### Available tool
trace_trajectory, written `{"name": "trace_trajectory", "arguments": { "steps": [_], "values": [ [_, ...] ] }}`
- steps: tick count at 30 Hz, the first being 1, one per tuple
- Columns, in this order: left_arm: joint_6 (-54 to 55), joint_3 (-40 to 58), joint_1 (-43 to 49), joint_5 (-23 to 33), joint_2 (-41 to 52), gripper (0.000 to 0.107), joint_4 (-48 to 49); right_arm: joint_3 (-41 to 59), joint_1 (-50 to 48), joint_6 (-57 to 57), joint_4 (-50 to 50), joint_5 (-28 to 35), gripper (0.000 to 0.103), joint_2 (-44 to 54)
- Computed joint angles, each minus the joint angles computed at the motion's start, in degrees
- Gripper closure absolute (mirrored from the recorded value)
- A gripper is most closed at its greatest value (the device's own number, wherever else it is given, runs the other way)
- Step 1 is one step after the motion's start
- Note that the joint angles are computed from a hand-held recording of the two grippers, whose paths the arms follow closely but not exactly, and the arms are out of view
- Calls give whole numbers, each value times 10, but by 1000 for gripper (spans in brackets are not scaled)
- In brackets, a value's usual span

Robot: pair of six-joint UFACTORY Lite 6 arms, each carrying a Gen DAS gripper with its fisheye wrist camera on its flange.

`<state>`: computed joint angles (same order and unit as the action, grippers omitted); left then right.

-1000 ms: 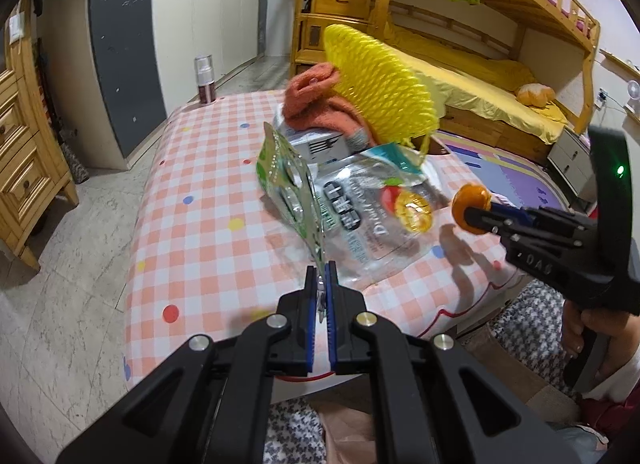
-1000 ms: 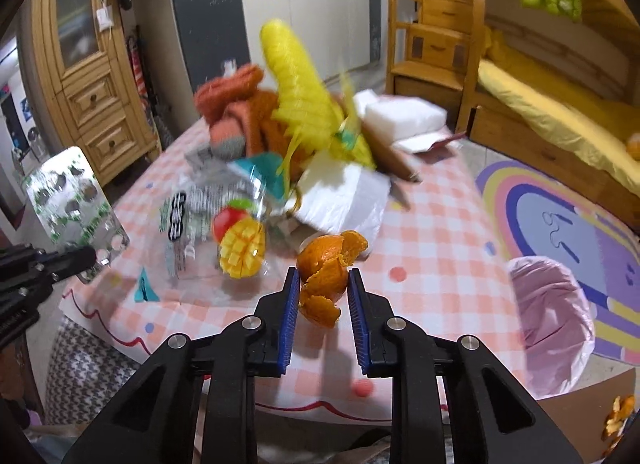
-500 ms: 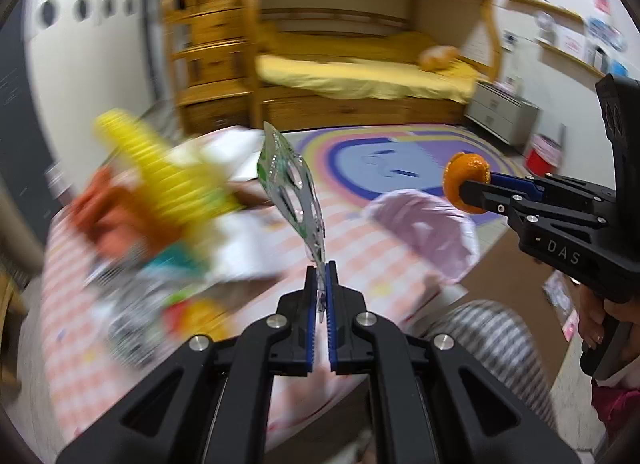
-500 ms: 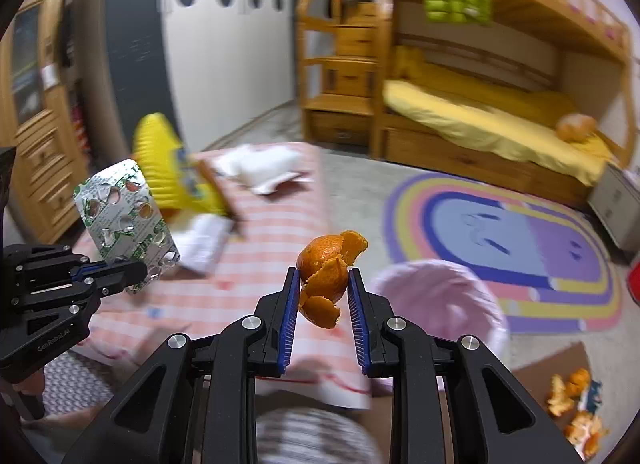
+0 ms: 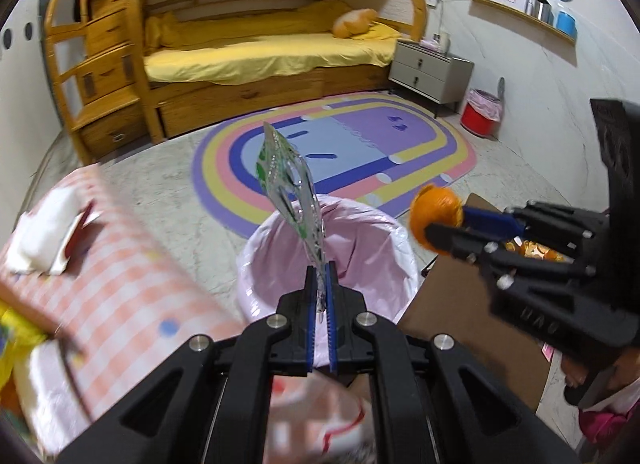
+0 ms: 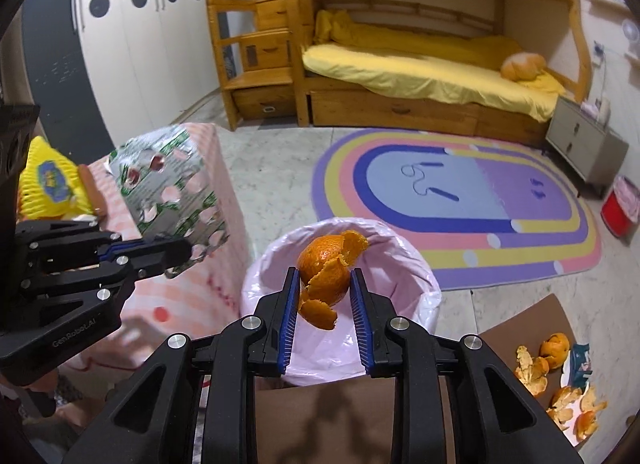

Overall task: Collect trash
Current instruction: 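Carry both items over the pink bin and open both tools to drop them, then move both tools back toward the table and the yellow foam net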

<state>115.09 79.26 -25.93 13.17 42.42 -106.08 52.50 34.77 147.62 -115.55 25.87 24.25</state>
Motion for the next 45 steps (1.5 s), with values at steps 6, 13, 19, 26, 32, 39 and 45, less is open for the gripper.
{"name": "trace_trajectory", "arguments": {
  "steps": [6, 13, 19, 26, 32, 39, 45],
  "values": [
    [-60, 61, 0, -11, 35, 59, 46, 25, -52, 138, -155, -18, 72, 62],
    [-107, 37, 30, -27, -1, 54, 63, 47, -77, 176, -179, -26, 53, 85],
    [57, -95, 66, -19, -122, 53, -104, -22, -21, 85, -52, 3, 52, -38],
    [131, -309, 144, 13, -320, 47, -152, -10, 105, -62, 133, 6, 52, -110],
    [135, -457, 274, 42, -450, 42, -98, 124, 201, -213, 276, 8, 52, -24],
    [132, -522, 488, 108, -480, 37, -3, 321, 266, -366, 388, 20, 52, 108],
    [223, -507, 616, 153, -386, 20, -23, 468, 292, -518, 511, 46, 52, 211]
  ]
}}
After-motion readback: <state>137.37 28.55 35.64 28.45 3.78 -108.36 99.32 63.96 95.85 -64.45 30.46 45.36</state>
